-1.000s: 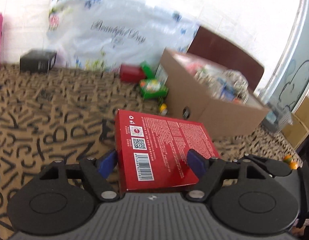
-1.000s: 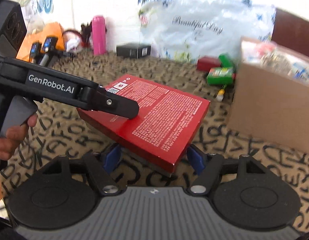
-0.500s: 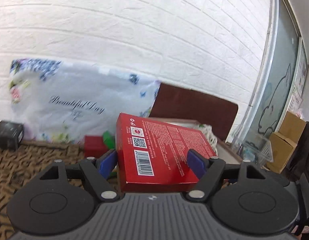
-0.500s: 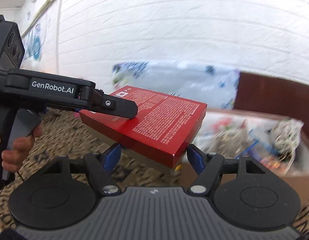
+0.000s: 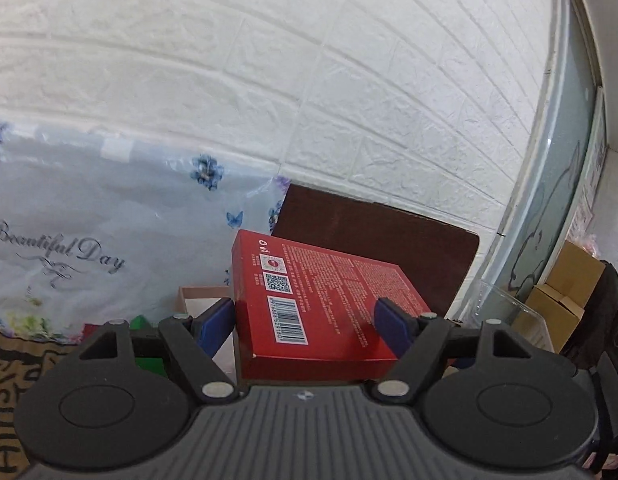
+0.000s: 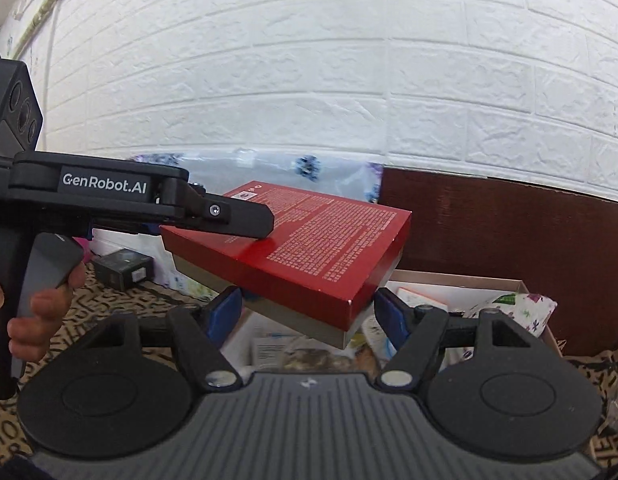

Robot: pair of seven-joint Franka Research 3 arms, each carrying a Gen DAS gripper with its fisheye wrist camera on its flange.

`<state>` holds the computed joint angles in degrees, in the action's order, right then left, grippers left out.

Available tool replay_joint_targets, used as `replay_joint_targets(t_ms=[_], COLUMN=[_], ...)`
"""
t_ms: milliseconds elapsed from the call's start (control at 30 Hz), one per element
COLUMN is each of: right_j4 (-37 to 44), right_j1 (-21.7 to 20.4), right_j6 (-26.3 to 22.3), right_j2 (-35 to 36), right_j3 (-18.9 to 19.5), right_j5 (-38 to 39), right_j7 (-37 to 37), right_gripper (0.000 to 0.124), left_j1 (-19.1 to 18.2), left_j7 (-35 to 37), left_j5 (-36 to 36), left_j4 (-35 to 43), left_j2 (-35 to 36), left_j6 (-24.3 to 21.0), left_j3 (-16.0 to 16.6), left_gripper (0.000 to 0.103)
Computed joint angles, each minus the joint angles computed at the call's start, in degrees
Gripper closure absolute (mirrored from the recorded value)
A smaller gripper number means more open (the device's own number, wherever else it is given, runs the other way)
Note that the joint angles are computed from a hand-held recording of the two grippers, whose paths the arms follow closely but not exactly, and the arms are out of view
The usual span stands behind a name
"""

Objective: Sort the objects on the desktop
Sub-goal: 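Lower the red box into the cardboard box and open the left gripper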

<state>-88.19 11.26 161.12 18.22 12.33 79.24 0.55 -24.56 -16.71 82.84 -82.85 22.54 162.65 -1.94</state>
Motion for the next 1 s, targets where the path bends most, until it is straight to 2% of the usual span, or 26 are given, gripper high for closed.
replay_joint_targets(t_ms=[100, 167, 233, 267, 333, 467, 567, 700, 833, 1000], right_j4=[6.5, 12.1, 16.1, 16.5, 15.5, 14.4, 14.3, 11.2, 7.0, 1.7], right_j1=[1.1, 3.6, 7.6, 8.0, 7.0, 5.3, 4.7, 3.4, 2.1, 1.3], right_j6=[-0.9, -0.1, -0.4, 0.0, 1.4, 2.8, 4.0, 8.8, 10.7, 12.6], right_j2=[6.1, 11.3, 15.0, 15.7, 15.6, 15.1, 15.1, 13.6, 10.9, 7.3], right_j3=[-1.5, -4.2, -9.5, -10.0, -8.0, -5.3, -4.6, -2.2, -0.5, 0.4], right_j5=[-8.0, -17.0, -28.0, -30.0, -30.8, -32.9, -35.6, -37.5, -39.6, -42.4], right_j7=[8.2, 19.3, 32.3, 33.9, 32.6, 34.7, 38.0, 40.1, 43.1, 46.3], right_gripper=[0.052, 0.052, 0.052, 0.052, 0.051, 0.045, 0.039, 0.032, 0.025, 0.025], left_j1=[2.4, 4.0, 3.8, 2.9, 0.5, 0.2, -0.7, -2.2, -2.2, -1.8], left_j7=[8.0, 15.7, 18.4, 17.6, 17.2, 22.8, 23.5, 23.1, 23.6, 23.4], left_j5=[-9.7, -17.6, -19.9, -18.5, -16.3, -21.3, -22.9, -22.1, -22.1, -23.1], left_j4=[3.8, 4.8, 3.8, 2.9, 2.2, 2.8, 2.2, 0.6, -1.5, -4.1], left_j2=[4.5, 6.3, 6.1, 5.6, 5.1, 5.6, 5.3, 3.6, 1.5, -0.9], left_j6=[1.0, 0.7, 1.1, 2.4, 2.2, 0.7, 0.6, -1.6, -3.6, -5.9], left_j3=[-1.4, -3.3, -2.9, -1.4, 1.3, 0.9, 1.8, 2.5, 1.2, -0.8], left_gripper=[0.023, 0.020, 0.015, 0.013, 0.007, 0.007, 0.006, 0.003, 0.002, 0.002])
